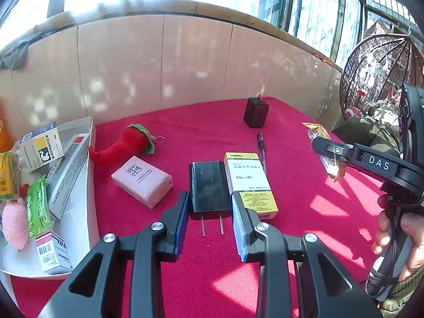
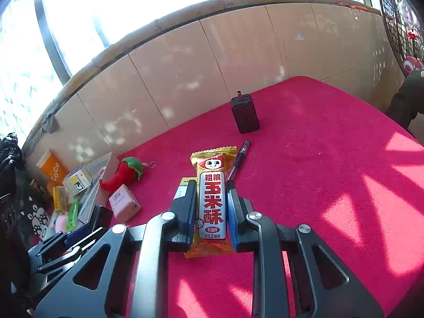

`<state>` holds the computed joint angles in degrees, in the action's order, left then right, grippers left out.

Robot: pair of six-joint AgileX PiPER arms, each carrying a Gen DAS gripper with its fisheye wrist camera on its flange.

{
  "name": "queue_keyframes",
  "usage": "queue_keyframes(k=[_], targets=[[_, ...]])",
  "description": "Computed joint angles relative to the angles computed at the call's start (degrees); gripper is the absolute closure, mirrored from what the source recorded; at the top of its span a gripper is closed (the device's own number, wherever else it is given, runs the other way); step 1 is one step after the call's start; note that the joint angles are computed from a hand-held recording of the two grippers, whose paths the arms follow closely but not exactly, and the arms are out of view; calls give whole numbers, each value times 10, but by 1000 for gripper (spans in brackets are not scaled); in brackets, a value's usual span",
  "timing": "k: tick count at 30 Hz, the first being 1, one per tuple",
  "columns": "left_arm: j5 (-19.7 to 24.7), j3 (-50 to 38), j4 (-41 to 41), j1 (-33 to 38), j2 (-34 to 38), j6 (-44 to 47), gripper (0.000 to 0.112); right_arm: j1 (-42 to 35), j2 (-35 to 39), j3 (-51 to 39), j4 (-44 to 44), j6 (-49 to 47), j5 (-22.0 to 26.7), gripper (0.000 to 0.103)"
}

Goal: Organize objects
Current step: 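Lift and carry the black charger and corn snack bar over the white tray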

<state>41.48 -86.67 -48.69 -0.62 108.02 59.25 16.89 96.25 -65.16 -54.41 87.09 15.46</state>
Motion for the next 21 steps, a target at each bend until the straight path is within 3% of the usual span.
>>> queue_keyframes(k=[9,21], targets=[[14,14,-41,37,-30,24,82,46,-23,-18,7,-27,22,83],[32,9,-62,100,-37,22,82,121,14,-109,78,-132,55,83]])
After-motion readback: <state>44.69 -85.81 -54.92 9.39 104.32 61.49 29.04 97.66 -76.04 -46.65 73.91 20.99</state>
